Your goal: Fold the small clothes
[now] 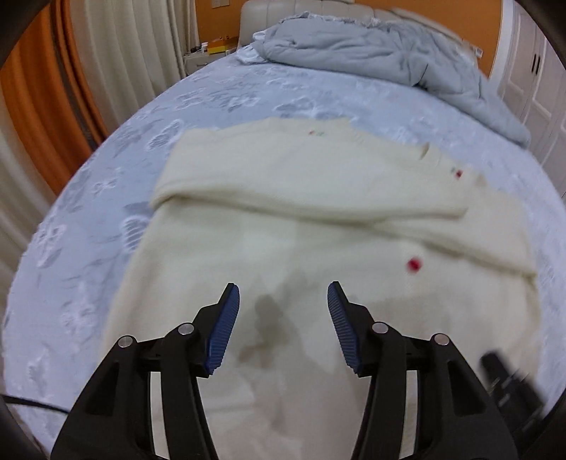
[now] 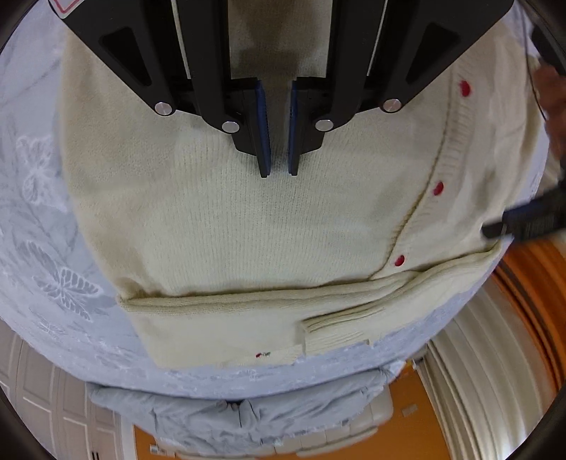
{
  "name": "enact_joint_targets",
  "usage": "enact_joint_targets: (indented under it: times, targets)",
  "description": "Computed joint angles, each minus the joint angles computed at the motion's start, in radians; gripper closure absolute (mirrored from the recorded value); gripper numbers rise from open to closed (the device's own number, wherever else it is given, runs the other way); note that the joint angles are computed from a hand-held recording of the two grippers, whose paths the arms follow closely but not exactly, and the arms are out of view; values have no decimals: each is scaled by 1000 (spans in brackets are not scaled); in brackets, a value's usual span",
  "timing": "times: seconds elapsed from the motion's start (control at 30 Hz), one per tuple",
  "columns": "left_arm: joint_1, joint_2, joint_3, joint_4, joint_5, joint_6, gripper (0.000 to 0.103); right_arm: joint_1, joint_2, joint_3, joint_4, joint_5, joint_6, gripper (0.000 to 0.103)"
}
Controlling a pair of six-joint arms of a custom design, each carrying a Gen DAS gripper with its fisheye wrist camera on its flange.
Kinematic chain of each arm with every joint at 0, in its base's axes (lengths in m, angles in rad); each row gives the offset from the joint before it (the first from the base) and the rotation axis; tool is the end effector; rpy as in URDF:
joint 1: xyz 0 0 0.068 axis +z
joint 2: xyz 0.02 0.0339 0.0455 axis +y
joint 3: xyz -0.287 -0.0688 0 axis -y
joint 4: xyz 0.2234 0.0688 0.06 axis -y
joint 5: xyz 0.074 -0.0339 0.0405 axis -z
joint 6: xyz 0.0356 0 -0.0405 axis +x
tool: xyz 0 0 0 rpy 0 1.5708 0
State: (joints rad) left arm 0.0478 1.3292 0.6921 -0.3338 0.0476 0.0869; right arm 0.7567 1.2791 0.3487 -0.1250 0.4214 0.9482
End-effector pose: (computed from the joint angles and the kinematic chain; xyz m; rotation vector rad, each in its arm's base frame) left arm 0.2283 0.0092 0.2171 0.0684 2.5391 -0.0075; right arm 0.1347 0.1072 0.1524 0.3778 2.4651 0.1436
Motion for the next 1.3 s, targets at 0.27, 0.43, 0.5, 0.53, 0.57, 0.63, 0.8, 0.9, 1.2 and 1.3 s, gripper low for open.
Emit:
enact_joint_targets:
  times: [0.27,0.43,0.5,0.53,0.57,0.63,0.8,0.9,1.2,1.3]
  targets:
    - [114,9,-18,-6,23,90,52,-298,80,321,-98,-185,-229,59]
    - [147,29,-23,16,29,116,51,-436,294,534,-130,-296,-242,50]
    - [163,45,-11,8,40,118,47,-451,394,620,-172,-284,-227,50]
    - [179,55,0,-2,58,120,45,-449,422,638,-176,-270,-220,50]
    - [204,71,23,-21,91,121,40,-453,458,662,-175,-274,-215,48]
    - [261,108,75,-69,186,115,33,-458,503,674,-154,-307,-198,46]
    - [374,291,276,-172,405,-41,20,-453,579,696,-107,-336,-165,44]
    - [378,401,389,-149,453,-200,20,-446,596,722,-109,-318,-173,60]
    - [313,529,560,-142,439,-346,87,-485,181,520,104,-344,-275,95]
    - [249,570,564,-167,378,-298,87,-519,216,442,66,-282,-306,95]
